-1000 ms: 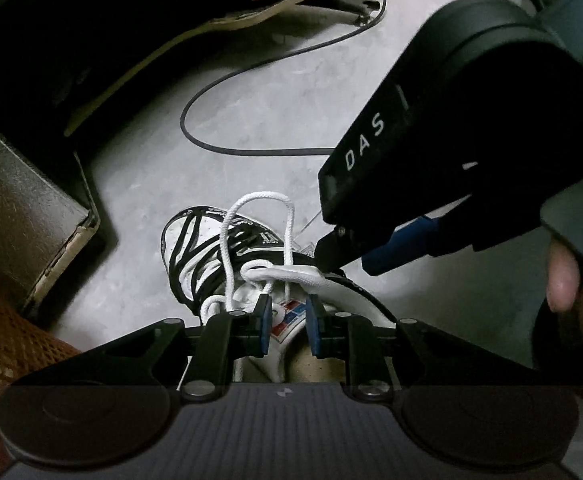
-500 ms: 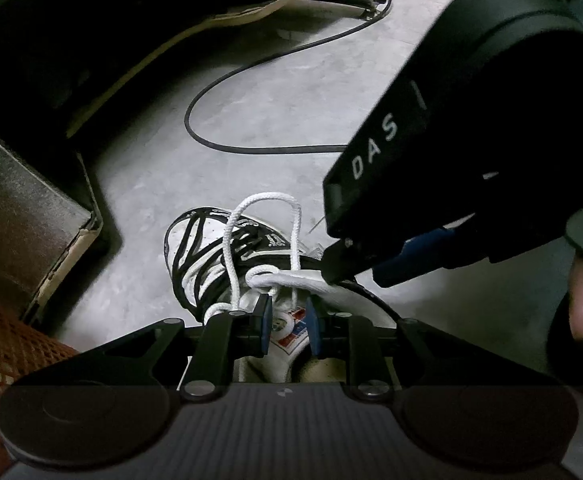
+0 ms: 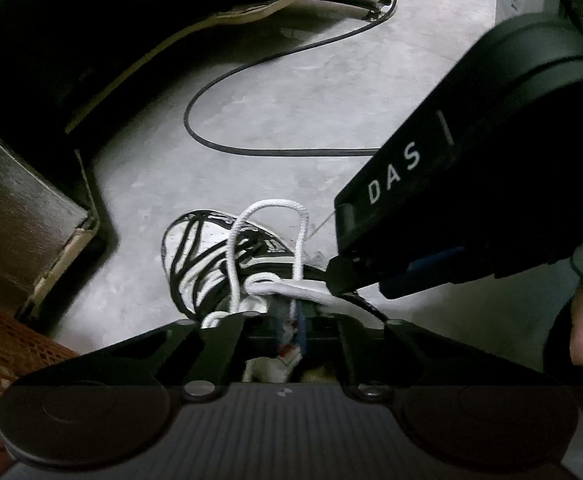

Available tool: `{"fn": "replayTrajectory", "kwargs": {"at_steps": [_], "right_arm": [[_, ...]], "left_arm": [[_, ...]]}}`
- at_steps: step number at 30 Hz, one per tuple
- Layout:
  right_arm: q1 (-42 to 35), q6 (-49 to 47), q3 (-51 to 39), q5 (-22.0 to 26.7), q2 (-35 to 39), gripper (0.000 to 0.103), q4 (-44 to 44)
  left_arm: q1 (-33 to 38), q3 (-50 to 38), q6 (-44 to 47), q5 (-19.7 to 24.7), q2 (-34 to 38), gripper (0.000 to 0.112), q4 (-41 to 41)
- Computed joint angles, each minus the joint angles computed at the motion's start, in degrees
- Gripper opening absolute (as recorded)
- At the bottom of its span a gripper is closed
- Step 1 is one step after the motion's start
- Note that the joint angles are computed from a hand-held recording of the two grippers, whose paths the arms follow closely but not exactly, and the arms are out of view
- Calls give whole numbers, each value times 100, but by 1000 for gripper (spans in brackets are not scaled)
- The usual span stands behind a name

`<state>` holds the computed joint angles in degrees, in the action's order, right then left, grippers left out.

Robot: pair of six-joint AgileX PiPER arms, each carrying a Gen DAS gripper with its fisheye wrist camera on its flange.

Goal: Lace up shoes with both hands

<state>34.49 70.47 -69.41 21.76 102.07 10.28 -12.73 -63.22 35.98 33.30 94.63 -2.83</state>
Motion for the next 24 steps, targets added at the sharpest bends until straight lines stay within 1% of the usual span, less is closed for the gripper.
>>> {"fn": "replayTrajectory", "kwargs": {"at_steps": [4,7,14,19,24], "right_arm": [[0,-19,-10,19,5,32,-3],[0,-91,-5,24,-6,32,30],[10,-170,-10,100,-50,32,-17],[43,-322,-89,209,-27,32,-25],[91,-302,-71,184,-74,32,-202]], "left_arm": [[49,47,145,0,-50,4,-148],[131,17,197,86,-68,3,-345],[229,118,7,97,-185,3,-544],[429,41,46,324,-192,2,-944],[479,126,71,302,-271,2,-1074]]}}
